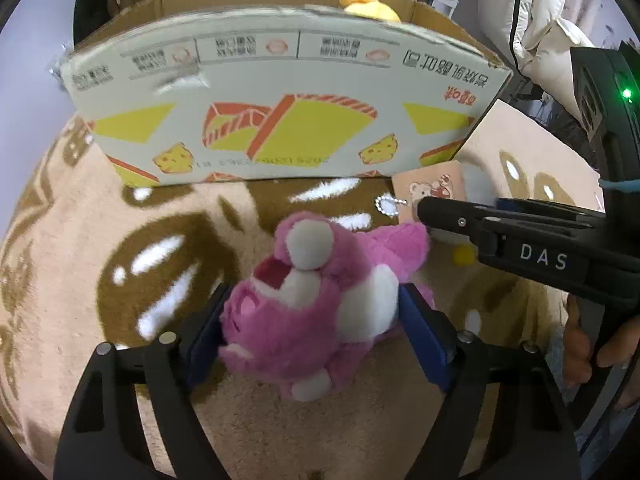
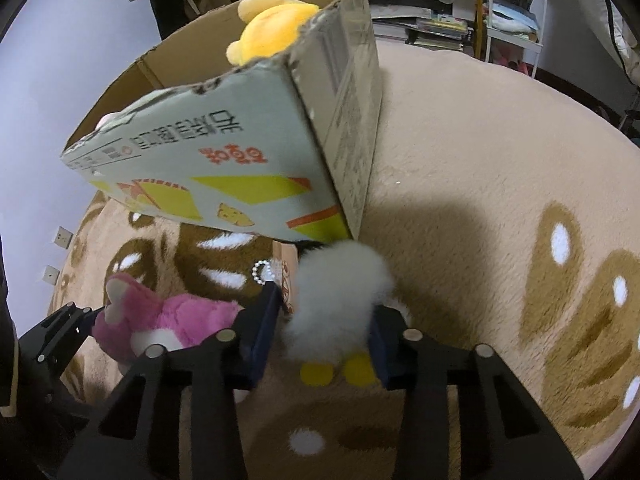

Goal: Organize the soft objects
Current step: 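Close left gripper on the pink plush bear while right gripper closes on the white plush, then lift the pink bear with left tool while right tool carries the white plush over the box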

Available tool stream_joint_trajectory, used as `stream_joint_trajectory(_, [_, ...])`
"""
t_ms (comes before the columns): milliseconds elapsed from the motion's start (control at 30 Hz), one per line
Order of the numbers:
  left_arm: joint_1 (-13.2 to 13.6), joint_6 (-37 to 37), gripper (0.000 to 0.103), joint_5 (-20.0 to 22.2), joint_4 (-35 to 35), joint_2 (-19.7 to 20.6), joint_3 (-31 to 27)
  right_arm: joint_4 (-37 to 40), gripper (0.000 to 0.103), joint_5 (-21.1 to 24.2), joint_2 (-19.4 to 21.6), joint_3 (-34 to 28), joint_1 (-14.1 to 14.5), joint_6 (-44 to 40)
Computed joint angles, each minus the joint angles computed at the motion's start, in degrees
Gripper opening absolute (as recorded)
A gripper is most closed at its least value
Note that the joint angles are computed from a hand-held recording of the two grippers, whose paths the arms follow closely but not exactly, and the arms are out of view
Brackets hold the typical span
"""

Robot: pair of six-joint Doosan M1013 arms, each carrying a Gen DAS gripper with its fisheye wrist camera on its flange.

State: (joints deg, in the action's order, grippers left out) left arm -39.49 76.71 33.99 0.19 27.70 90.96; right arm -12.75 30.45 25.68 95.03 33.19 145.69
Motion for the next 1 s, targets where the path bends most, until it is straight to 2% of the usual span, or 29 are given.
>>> stream_joint_trajectory(200, [-0.3, -4.6, 0.075, -1.1, 5.5, -1.4, 1.1, -1.8, 0.032, -0.5, -0.9, 0.6, 0.8, 0.9])
stream_joint_trajectory(400, [-0.4, -10.6, 0.074, -2.0, 12.6, -2.9, 2.2, -2.7, 0.030, -1.9, -2.3, 1.7, 1.5, 2.2])
stream_joint_trajectory(467, [-0.5, -14.0, 0.074, -2.0, 16.0, -3.7, 2.8, -3.6, 0.026, -1.9, -2.5, 1.6, 2.0, 2.9])
stream_joint_trajectory(667, [-1.5, -24.9, 0.074, -2.5, 28.7, -5.7, 4.4, -10.4, 0.025, -2.3, -3.9, 1.9, 3.4, 8.1])
stream_joint_trajectory(867, [-2.2, -33.4, 0.074, -0.4, 37.8, -7.6, 4.9, -16.5, 0.025, -1.7, -5.5, 2.0, 5.0, 12.5])
stream_joint_trajectory(1000, [-2.4, -39.3, 0.074, -1.0, 44.9, -9.0, 5.6, -21.7, 0.025, -1.8, -6.5, 2.2, 5.7, 17.2])
